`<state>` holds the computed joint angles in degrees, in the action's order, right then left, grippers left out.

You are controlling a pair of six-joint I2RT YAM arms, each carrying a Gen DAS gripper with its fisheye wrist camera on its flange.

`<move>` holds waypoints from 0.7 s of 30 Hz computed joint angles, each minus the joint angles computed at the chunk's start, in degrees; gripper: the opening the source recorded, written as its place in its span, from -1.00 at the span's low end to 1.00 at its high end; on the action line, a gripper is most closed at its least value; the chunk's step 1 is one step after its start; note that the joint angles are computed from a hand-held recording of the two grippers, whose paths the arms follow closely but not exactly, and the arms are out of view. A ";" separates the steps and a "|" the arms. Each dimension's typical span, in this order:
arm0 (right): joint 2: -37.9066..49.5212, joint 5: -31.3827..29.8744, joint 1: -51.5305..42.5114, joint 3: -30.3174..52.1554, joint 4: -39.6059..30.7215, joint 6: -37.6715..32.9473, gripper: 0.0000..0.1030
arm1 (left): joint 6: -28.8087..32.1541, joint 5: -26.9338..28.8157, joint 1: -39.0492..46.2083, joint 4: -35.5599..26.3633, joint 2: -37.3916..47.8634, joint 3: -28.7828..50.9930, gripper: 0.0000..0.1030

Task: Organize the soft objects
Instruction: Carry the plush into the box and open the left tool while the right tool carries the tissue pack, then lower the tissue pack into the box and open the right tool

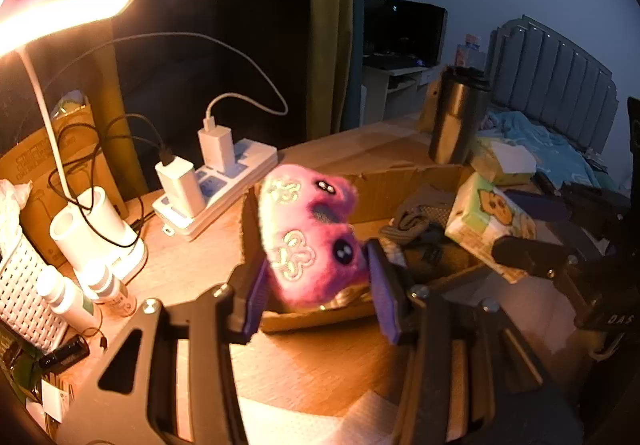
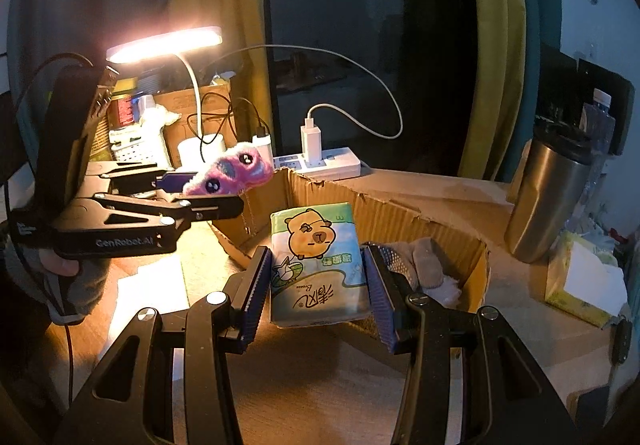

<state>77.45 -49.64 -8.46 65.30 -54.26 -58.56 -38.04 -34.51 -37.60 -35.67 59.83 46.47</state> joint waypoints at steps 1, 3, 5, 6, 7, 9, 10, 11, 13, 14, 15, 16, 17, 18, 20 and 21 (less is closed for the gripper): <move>0.07 0.13 0.33 -0.02 0.37 0.30 -0.04 | 0.49 0.52 0.71 0.39 -0.08 -0.26 -0.09; 0.22 0.41 1.04 -0.04 1.12 1.04 -0.04 | 1.25 2.48 2.70 1.63 -0.18 -1.02 -0.08; 0.51 0.71 1.85 -0.05 2.01 1.98 -0.04 | 1.54 4.44 4.39 2.61 0.15 -1.48 -0.07; 0.64 0.78 2.16 -0.10 2.41 2.39 -0.04 | 1.96 5.32 5.25 3.06 0.80 -1.51 -0.05; 0.92 0.79 2.40 -0.07 2.76 2.76 -0.04 | 2.40 6.07 5.86 3.33 1.27 -1.53 -0.02; 1.52 1.08 3.26 -0.02 3.84 4.17 -0.04 | 2.58 7.02 6.86 3.80 1.63 -1.85 0.05; 1.70 1.29 3.66 -0.11 4.33 4.72 -0.04 | 2.44 7.15 7.05 3.52 1.68 -1.82 0.07; 1.86 1.51 3.97 -0.13 4.68 5.11 -0.04 | 2.30 7.52 7.47 3.37 1.51 -2.04 0.28; 2.07 2.19 4.91 -0.12 5.48 6.07 -0.04 | 1.61 7.74 7.79 3.02 0.12 -2.85 0.48; 2.10 2.46 5.30 -0.09 5.69 6.35 -0.04 | 1.26 7.55 7.67 2.44 -0.86 -3.19 0.48; 2.02 2.77 5.75 -0.09 5.96 6.70 -0.04 | 1.02 7.39 7.48 1.93 -1.40 -3.23 0.48; 2.09 3.05 6.18 0.01 6.28 7.01 -0.04 | 0.67 7.05 7.23 1.41 -2.29 -3.50 0.48; 2.08 3.40 6.68 0.08 6.61 7.41 -0.04 | -0.01 6.27 6.61 0.54 -3.44 -3.82 0.48; 2.06 3.78 7.15 0.12 6.91 7.70 -0.04 | -0.37 5.91 6.25 -0.11 -4.18 -4.00 0.49; 2.01 4.86 8.37 0.11 7.89 8.47 -0.04 | -1.27 5.10 5.40 -1.58 -5.90 -4.43 0.49; 2.05 5.49 9.05 0.10 8.45 8.90 -0.04 | -1.79 4.65 4.91 -2.42 -6.97 -4.66 0.48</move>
